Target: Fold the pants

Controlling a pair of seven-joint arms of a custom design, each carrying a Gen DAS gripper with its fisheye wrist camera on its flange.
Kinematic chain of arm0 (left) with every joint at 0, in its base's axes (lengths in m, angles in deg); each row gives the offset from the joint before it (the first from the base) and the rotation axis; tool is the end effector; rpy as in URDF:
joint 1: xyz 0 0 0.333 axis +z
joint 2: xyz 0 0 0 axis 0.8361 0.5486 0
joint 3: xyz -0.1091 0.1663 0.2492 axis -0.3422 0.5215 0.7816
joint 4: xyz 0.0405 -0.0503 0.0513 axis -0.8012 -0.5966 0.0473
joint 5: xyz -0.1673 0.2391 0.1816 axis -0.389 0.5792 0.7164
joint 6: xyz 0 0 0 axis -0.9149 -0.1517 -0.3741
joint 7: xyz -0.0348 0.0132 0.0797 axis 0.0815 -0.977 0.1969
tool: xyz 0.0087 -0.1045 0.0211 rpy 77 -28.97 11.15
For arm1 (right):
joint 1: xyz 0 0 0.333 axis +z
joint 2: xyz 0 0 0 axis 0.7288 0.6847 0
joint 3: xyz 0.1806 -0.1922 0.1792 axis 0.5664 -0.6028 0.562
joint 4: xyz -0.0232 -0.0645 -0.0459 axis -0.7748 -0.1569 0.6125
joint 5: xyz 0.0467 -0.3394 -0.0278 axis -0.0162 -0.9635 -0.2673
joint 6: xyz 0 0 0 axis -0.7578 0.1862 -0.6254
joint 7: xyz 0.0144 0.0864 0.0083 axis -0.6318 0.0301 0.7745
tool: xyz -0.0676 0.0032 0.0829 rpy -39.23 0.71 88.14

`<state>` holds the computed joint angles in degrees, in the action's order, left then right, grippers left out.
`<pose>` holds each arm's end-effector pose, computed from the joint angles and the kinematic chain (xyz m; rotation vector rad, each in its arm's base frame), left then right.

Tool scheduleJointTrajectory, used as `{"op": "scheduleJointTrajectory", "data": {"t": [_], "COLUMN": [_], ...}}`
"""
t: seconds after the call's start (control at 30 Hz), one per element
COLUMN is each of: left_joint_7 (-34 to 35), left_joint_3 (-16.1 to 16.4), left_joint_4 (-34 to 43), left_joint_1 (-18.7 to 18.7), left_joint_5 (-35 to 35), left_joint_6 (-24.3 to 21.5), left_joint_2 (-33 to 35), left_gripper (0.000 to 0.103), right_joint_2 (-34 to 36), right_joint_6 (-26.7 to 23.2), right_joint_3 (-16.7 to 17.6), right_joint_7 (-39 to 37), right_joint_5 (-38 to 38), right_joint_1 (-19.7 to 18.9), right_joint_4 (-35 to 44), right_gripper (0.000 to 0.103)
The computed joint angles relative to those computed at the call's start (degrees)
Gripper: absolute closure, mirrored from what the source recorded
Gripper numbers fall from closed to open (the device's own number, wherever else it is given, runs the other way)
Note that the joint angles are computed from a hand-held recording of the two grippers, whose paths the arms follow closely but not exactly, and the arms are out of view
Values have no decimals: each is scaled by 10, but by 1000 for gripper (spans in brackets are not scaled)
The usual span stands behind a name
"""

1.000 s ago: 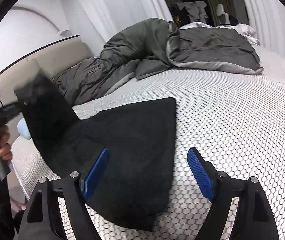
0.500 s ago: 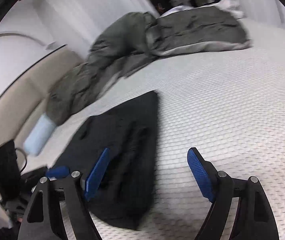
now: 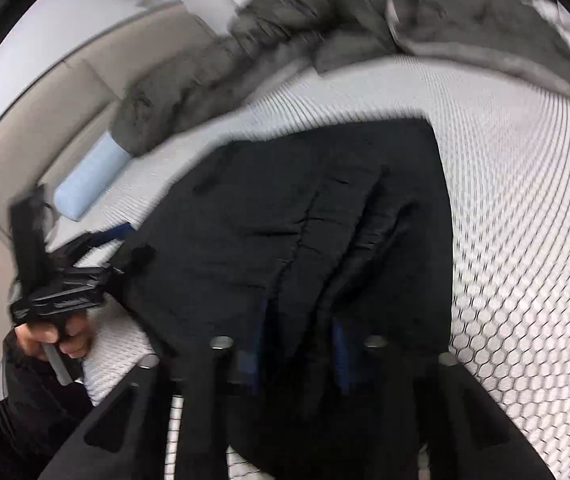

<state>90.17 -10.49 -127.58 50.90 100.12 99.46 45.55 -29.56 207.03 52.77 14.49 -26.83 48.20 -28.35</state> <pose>0.5252 -0.1566 0.4322 -1.9558 1.5110 -0.6926 0.6512 0.0846 0.4101 -2.1122 1.0018 0.0650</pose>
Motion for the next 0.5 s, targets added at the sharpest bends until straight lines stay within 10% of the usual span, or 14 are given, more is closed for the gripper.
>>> {"op": "scheduleJointTrajectory", "data": {"t": [0.37, 0.5], "left_joint_7": [71, 86], "left_joint_3": [-24, -27], "left_joint_4": [-28, -74], "left_joint_1": [-21, -15], "left_joint_5": [-51, -34], "left_joint_6": [-45, 25], "left_joint_2": [-32, -73], "left_gripper": [10, 10], "right_joint_2": [-33, -84], "right_joint_6": [49, 80], "right_joint_3": [-16, 0], "right_joint_7": [-3, -102], "right_joint_5": [-41, 55], "right_joint_1": [13, -9], "right_joint_4": [-62, -119], "right_gripper": [70, 60]}}
